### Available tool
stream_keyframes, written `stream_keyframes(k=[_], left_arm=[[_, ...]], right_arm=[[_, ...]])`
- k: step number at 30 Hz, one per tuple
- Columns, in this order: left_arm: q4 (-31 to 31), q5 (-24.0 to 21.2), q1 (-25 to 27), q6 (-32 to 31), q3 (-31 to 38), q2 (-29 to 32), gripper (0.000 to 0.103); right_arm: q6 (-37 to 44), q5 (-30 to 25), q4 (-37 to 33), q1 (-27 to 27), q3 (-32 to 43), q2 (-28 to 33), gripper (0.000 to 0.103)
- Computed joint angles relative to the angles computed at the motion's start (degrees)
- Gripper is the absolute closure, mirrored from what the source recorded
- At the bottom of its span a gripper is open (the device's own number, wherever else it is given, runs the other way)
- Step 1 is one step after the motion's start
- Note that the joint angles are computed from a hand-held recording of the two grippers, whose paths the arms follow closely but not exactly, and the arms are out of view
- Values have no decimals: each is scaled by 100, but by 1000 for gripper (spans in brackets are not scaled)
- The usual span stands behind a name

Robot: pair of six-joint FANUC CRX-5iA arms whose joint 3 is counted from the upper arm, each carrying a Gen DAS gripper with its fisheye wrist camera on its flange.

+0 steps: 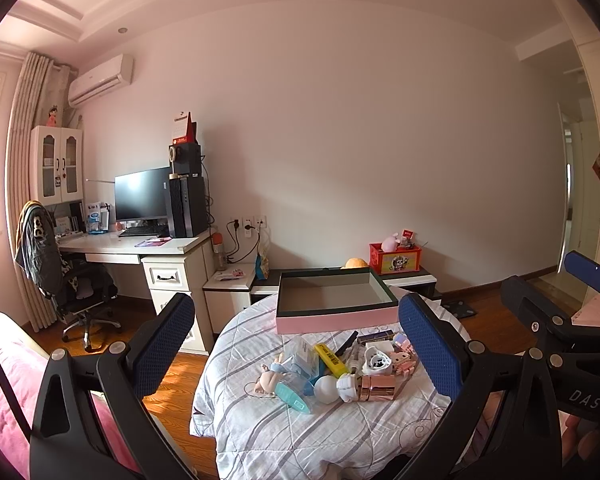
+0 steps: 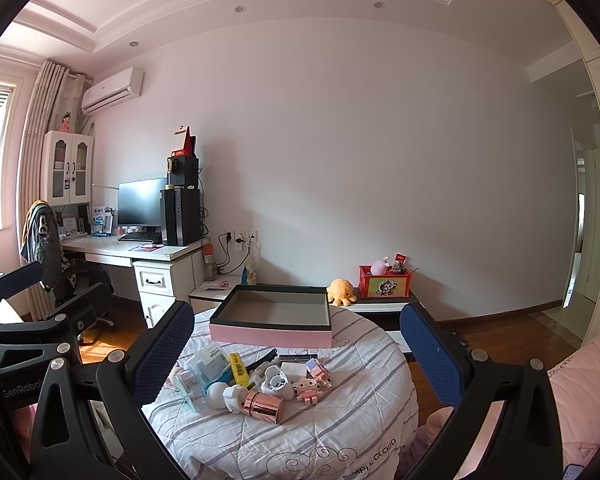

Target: Organize rigid objects

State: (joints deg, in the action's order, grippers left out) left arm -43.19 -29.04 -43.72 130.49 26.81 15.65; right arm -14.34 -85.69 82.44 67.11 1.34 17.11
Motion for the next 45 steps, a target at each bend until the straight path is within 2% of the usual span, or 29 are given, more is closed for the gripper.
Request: stream_keyframes(k=[32,39,41,45], left_arm=[[119,38,31,-127,3,7,0],[858,242,233,-766,69,266,0],[1308,337,368,-1131,75,406,0],[2606,464,717,-2182,71,840,0]], right_arm=[[17,-6,-10,25,35,22,0],[-78,145,-126,-60,-108,-44,0],[-157,245,-191,-126,-232,-105,0],[-358,555,-450,-317,-573,-261,0]])
